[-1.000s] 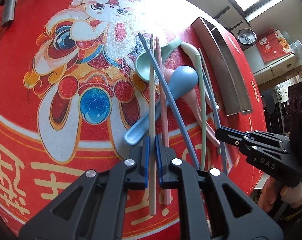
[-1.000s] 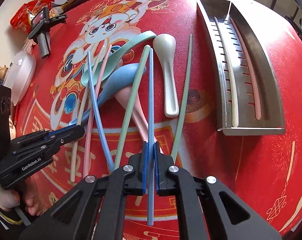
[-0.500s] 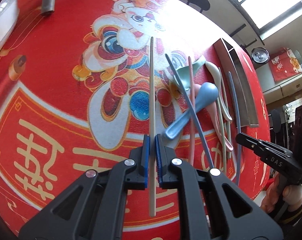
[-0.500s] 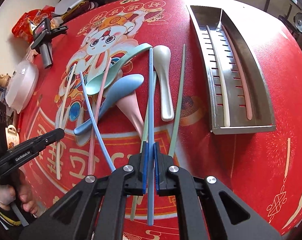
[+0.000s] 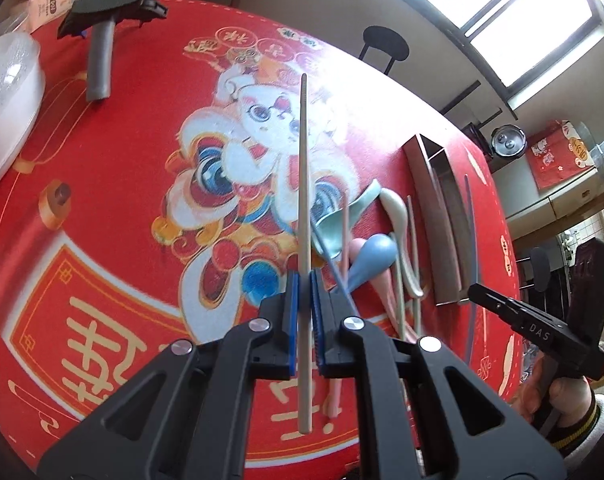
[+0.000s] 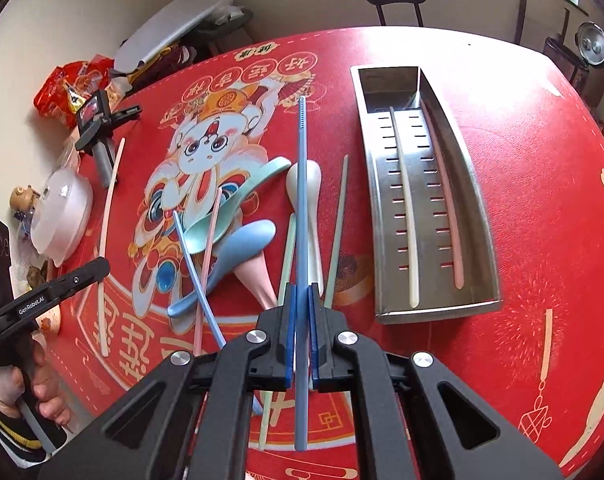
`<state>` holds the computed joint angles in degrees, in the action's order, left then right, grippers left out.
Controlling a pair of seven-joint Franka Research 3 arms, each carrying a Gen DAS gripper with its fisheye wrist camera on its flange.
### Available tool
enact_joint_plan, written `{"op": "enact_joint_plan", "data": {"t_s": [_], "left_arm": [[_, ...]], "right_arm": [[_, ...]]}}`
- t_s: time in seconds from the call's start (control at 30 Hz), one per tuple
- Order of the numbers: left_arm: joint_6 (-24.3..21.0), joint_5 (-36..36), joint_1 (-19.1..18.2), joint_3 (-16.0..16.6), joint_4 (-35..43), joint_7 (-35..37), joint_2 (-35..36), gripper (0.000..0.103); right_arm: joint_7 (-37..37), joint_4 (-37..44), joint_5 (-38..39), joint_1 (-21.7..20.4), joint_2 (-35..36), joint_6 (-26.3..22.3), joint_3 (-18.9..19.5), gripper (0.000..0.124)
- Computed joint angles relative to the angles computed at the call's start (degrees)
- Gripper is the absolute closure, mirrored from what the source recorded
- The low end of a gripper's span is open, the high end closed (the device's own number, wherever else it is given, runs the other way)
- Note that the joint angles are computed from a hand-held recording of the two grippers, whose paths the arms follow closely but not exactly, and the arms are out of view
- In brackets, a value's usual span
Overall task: Organize utensils
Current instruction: 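Carry both chopsticks over the steel tray and lower them in, then open both tools and move them back toward the utensil pile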
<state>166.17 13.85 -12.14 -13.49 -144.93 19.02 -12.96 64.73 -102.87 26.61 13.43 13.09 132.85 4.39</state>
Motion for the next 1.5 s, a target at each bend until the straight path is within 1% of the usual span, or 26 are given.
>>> {"op": "enact_joint_plan", "data": {"t_s": [0.07,0.17,0.27,0.3,0.4,0.47,0.6,0.7,0.83,0.9,1.1,1.23,1.27,1.5], "left_arm": [[0.01,-0.32,-0.36,0.39,3.32,1.62,2.0,0.092],[-0.5,-2.59,-1.5,1.08,9.72,5.62,6.54,0.092],[0.27,-8.73,-2.55,1.21,17.22,12.2,12.94,0.092],[0.34,-11.41,-2.55,0.78,20.26,14.91,15.52,0.092],[-1.2,-13.32,-2.12,-0.77,28.94,17.59,22.6,0.092],[-2.39,-15.74,-1.13,-2.31,35.0,19.99,27.63,0.092],[-5.61,-17.74,-0.33,-3.83,46.5,21.38,37.24,0.092],[-8.3,-18.44,-0.46,-4.11,53.73,21.0,43.23,0.092],[-11.03,-19.23,-0.78,-4.73,60.79,20.83,49.07,0.092],[-13.36,-17.99,-1.95,-3.93,64.24,20.7,51.24,0.092],[-16.65,-16.93,-3.29,-2.88,68.93,19.7,54.65,0.092],[-17.62,-16.94,-3.21,-2.83,69.84,19.22,55.58,0.092],[-17.29,-17.18,-2.96,-3.07,69.2,19.35,55.34,0.092],[-19.52,-16.46,-3.7,-2.79,72.14,19.62,57.07,0.092]], "right_arm": [[-0.04,1.79,-0.26,-0.37,0.87,0.2,-0.37,0.118],[0.34,5.6,-1.23,-1.1,3.1,-0.47,-0.95,0.118],[0.93,9.67,-2.86,-1.67,5.75,-0.95,-1.43,0.118],[1.12,11.35,-3.39,-1.9,6.88,-1.36,-1.55,0.118],[1.63,16.94,-5.05,-2.52,10.74,-3.13,-1.8,0.118],[1.82,20.68,-6.26,-2.86,13.41,-4.84,-1.91,0.118],[2.67,27.51,-8.28,-3.26,18.64,-8.07,-2.12,0.118],[3.35,31.11,-9.11,-3.42,21.62,-9.53,-2.1,0.118],[4.44,36.16,-9.9,-3.57,25.29,-12.01,-2.0,0.118],[4.58,37.7,-10.27,-3.58,26.4,-12.88,-1.92,0.118],[5.28,39.33,-10.91,-3.38,27.91,-14.16,-1.88,0.118],[5.82,40.1,-11.48,-3.1,28.55,-14.89,-2.01,0.118],[5.87,40.16,-11.49,-3.11,28.6,-15.05,-1.97,0.118],[6.32,41.21,-11.99,-2.98,29.14,-15.92,-2.02,0.118]]}}
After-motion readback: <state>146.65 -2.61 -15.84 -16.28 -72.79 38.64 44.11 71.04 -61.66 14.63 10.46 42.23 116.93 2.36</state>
